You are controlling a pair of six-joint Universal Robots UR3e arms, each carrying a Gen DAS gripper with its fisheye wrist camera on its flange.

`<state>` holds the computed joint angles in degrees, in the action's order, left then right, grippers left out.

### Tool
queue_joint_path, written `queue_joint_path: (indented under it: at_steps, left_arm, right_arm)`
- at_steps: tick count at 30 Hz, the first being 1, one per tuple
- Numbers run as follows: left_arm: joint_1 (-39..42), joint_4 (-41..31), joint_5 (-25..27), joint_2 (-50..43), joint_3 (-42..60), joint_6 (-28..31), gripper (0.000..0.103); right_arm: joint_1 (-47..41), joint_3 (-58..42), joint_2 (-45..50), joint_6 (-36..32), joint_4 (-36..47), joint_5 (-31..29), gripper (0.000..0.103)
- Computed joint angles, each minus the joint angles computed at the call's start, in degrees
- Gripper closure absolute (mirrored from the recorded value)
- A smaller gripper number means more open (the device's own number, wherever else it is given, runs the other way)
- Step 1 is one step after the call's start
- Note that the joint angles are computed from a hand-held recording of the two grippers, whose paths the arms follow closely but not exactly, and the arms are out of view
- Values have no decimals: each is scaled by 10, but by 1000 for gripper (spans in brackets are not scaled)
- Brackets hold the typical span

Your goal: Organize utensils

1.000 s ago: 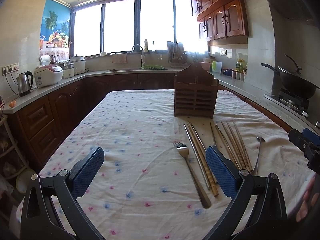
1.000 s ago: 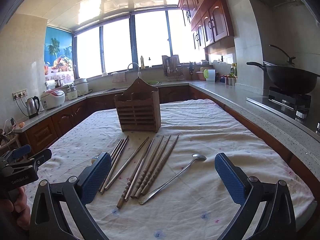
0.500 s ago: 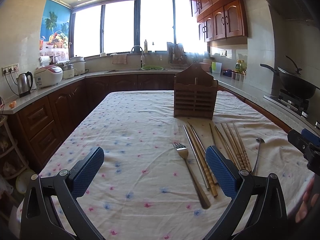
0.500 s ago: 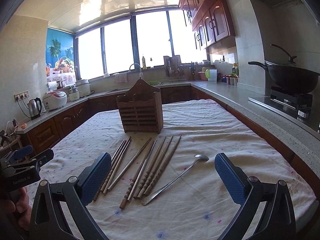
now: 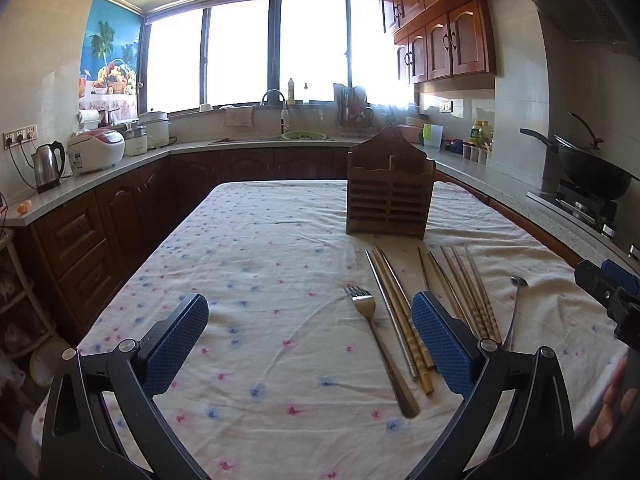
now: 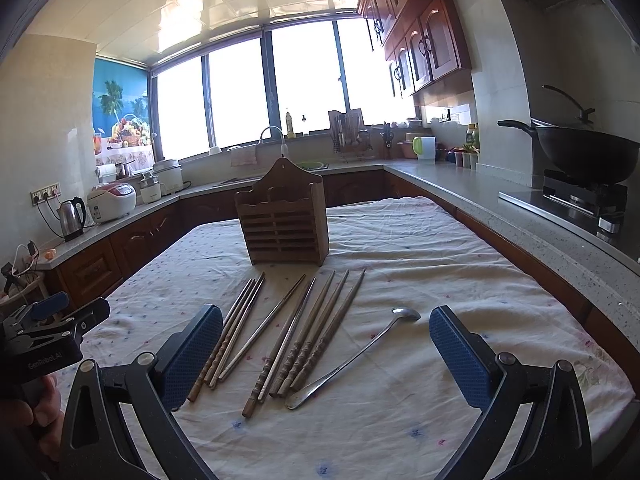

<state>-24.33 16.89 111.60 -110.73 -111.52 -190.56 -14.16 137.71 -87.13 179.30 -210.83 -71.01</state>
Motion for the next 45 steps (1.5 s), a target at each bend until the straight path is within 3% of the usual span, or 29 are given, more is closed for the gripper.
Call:
queue_joint_path:
  at_steps: [6, 14, 23, 30, 34, 38, 45]
  left_arm:
    - [8, -18, -18, 3, 4, -5, 0]
    - [42, -70, -81, 10, 15, -21, 0]
    - [75, -177, -164, -14, 95, -26, 0]
    - [108, -291, -263, -62, 198, -20, 26]
    - [121, -359, -305, -99, 267, -13, 36]
    - [134, -426, -346, -138, 334, -8, 43]
    - [158, -527, -424, -192, 422, 1, 66]
  right_arm:
    - [-5, 1, -3, 3, 10, 10, 0]
    - [-31, -9, -14, 7, 51, 44, 0]
    - [-70, -56, -5, 6, 146, 108, 0]
    - [-111, -146, 38, 8, 312, 178, 4]
    - [-118, -209, 84, 6, 403, 192, 22]
    - [-124, -269, 129, 6, 474, 217, 31]
    - [-135, -363, 201, 9, 583, 267, 45]
